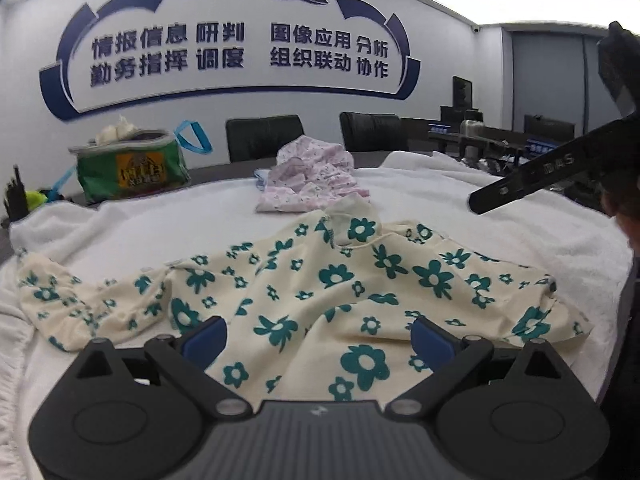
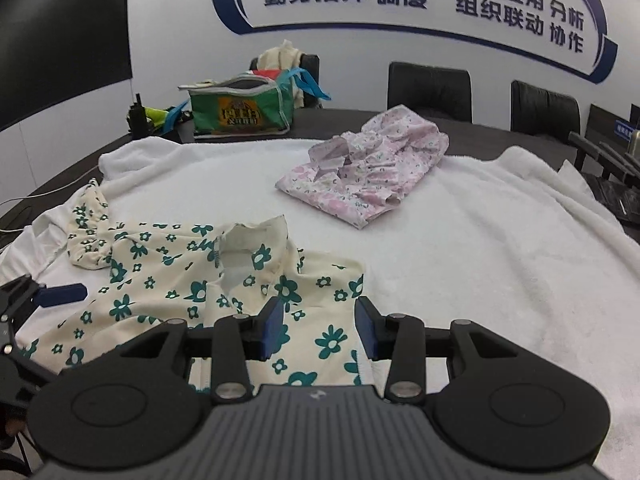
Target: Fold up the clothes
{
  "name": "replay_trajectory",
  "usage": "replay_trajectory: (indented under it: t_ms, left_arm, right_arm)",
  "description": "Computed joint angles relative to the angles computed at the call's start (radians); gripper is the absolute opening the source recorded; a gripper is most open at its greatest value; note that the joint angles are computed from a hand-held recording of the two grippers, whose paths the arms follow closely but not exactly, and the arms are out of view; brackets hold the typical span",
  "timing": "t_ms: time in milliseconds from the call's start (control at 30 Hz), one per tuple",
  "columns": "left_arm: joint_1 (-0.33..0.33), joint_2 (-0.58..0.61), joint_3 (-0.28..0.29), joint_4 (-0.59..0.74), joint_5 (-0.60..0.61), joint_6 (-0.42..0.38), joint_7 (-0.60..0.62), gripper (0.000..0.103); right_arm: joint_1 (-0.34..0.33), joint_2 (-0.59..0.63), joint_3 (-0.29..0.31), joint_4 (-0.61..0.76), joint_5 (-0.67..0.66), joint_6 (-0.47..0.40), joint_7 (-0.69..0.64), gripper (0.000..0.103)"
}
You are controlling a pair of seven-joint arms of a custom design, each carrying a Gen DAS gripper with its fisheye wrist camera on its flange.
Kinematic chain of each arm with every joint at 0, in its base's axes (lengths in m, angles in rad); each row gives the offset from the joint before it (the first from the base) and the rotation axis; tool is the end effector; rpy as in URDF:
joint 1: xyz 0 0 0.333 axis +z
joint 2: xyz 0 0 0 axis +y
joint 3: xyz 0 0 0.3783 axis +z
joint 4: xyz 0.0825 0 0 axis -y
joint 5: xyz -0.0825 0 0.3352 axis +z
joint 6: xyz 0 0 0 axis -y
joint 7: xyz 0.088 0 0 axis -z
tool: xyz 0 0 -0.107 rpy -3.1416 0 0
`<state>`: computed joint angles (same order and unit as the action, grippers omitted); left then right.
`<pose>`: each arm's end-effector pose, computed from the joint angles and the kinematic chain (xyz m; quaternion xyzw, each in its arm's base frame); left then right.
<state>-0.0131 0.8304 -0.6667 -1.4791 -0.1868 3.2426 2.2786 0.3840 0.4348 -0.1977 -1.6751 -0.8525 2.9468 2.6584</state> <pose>0.7074 -0.3023 0.4386 -0.3458 0.7781 -0.4800 0.2111 0.6622 0.2033 0.5149 -0.6081 0.6532 -0.3206 0.3173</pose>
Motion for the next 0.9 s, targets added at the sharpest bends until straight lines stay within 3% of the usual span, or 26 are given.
replay_trajectory:
  t_ms: [167,267,600,733,900]
  left_arm:
    - [-0.04,-0.006,0.068,0.067,-0.081,-0.118,-0.07,0.099]
    - [-0.023,0.0,0.042,0.074,-0.122,-0.142,-0.04,0.099]
    - [0.018,0.003,-0.035,0.024,-0.161,-0.059,0.059,0.099]
    - [0.039,0.011,-0.066,0.015,-0.147,-0.045,0.065,0.099]
    - [0.046,0.014,-0.071,0.024,-0.151,-0.067,0.046,0.099]
  right_arm:
    - [-0.018,0.043,0.057,0.085,0.091,-0.084,-0.11,0.04]
    - [-0.006,0.07,0.062,0.142,0.122,-0.135,-0.15,0.04]
    - [0.033,0.136,0.041,0.266,0.156,-0.237,-0.15,0.042]
    - [0.009,0.148,0.061,0.26,0.175,-0.204,-0.18,0.049]
    - [-0.068,0.158,0.109,0.163,0.237,-0.005,-0.288,0.05]
